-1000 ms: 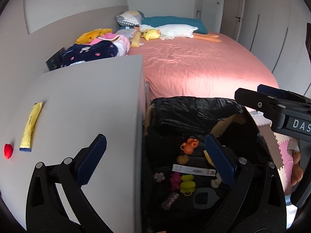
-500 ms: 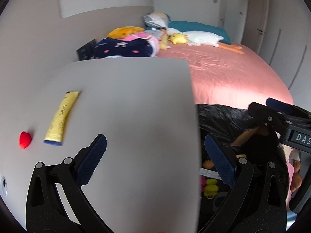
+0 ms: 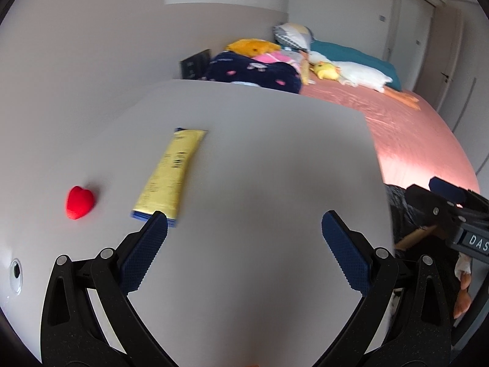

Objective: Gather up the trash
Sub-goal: 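Move both tools back toward the yellow snack bag and red heart, then grasp the red heart with the left tool while the right tool grasps the yellow snack bag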

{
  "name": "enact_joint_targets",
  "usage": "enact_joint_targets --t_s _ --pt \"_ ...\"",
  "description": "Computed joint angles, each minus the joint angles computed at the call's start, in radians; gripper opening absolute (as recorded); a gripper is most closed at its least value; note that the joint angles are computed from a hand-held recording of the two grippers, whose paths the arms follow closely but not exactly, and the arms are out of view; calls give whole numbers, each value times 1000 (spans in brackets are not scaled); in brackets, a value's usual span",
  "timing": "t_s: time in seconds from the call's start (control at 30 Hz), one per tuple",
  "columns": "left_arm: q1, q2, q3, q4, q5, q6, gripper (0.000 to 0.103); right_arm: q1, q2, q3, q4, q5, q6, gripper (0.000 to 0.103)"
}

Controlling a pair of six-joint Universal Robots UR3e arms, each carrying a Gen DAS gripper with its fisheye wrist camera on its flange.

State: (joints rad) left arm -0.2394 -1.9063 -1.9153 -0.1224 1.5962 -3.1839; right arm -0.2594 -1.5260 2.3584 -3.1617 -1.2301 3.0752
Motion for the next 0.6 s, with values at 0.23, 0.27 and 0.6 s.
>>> enact_joint_targets --t_s 0.23,0.27,0.6 --pt "135 37 -57 24 -20 -4 98 145 143 -170 18 -53 62 85" --pt "151 43 -65 27 -25 -4 98 164 162 -194 22 -58 69 85" --pt "333 50 -103 39 -67 -22 98 316 363 -493 133 -76 143 85"
